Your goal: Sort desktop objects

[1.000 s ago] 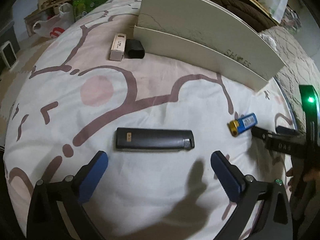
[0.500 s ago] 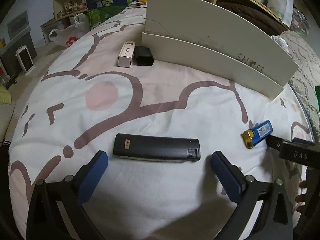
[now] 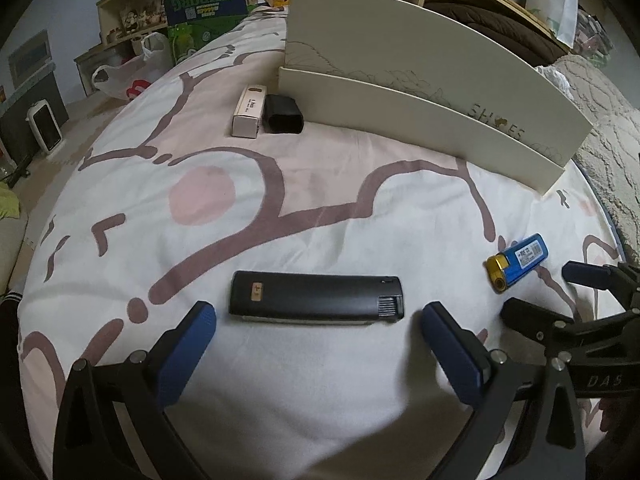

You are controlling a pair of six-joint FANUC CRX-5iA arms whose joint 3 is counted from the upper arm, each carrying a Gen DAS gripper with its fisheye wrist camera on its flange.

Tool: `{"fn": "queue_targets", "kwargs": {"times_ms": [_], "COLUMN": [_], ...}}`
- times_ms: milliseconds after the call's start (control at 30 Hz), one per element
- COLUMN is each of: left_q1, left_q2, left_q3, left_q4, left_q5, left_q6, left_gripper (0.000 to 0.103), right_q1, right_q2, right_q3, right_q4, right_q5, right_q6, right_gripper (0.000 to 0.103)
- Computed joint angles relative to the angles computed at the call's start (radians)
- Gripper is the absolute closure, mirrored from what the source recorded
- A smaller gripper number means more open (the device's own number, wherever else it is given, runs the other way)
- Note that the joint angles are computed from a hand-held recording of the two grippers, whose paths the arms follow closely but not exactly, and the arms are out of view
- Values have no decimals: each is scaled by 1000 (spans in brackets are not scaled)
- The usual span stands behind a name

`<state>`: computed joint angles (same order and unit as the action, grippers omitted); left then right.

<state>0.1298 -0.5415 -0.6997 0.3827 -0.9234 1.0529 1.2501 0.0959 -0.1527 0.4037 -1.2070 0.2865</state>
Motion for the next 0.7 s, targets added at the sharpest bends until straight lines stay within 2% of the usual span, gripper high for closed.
{"fn": "queue_targets", "kwargs": {"times_ms": [167,600,633,700], "left_q1": [3,-13,-11,-1], "left_q2": [-2,-28,-32,-41], "left_q3": [5,-12,-17,-27], "left_q4": [-8,-36,-31,-17], "left_q5": [-9,24,28,32], "left_q6": [4,33,36,48], "left_gripper": [0,0,0,0], "right_q1": [-5,-16,-41,-138], "right_q2": [-2,-1,-6,-29], "right_q3": [-22,6,-4,-59], "right_q4": [37,16,15,19], "right_q5": [49,105,115,157], "right_q6": [-17,-36,-24,36], "right_gripper": [0,0,1,18]}}
